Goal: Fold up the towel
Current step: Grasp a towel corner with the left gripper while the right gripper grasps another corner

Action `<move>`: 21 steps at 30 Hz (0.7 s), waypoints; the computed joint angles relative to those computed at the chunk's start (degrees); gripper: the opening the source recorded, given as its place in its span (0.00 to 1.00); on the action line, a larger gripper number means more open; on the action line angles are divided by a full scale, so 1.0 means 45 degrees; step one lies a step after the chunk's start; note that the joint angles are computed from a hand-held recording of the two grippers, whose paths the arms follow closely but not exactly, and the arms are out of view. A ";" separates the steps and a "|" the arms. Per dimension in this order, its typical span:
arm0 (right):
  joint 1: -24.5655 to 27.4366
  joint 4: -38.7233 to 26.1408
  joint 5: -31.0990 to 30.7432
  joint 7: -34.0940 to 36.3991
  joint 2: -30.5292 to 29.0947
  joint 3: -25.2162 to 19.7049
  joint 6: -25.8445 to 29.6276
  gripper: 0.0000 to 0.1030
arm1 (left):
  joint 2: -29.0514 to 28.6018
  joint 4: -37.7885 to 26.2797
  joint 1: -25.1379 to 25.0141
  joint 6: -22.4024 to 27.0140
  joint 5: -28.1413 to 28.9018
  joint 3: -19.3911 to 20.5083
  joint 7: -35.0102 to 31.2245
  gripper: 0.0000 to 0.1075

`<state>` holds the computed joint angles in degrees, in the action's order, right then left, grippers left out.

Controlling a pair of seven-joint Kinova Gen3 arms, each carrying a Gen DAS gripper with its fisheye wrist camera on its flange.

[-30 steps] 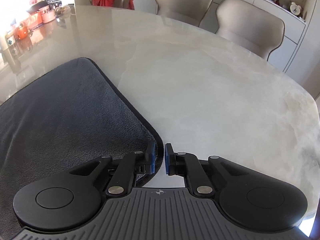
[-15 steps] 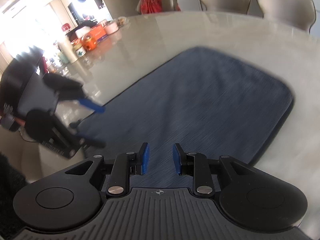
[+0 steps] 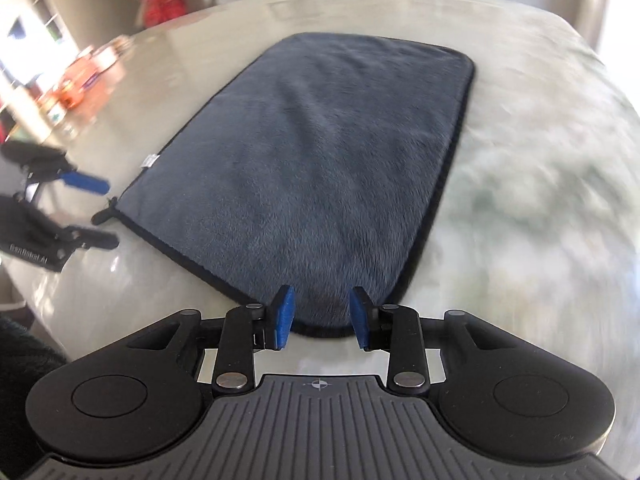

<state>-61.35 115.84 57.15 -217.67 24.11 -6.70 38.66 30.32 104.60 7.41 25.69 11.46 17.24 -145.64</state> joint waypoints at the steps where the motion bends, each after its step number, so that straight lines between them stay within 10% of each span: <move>1: -0.0099 -0.0134 -0.0140 -0.0142 0.0099 -0.0006 0.0207 0.33 | 0.0025 0.0060 -0.0029 -0.0094 -0.0025 -0.0013 -0.0058 0.68; 8: -0.0627 -0.0848 -0.0505 -0.0694 0.0677 0.0099 0.1334 0.35 | 0.0481 -0.0199 -0.0873 0.0154 0.0517 0.0585 -0.0831 0.67; 21: -0.0843 -0.2175 -0.2323 0.0004 0.1386 0.0071 0.3100 0.53 | 0.0625 -0.0548 -0.0815 0.0392 0.1159 0.0449 -0.1401 0.32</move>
<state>-65.15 106.05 46.70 -217.65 30.35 -6.38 52.61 33.14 102.14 3.74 27.45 16.67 19.27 -151.95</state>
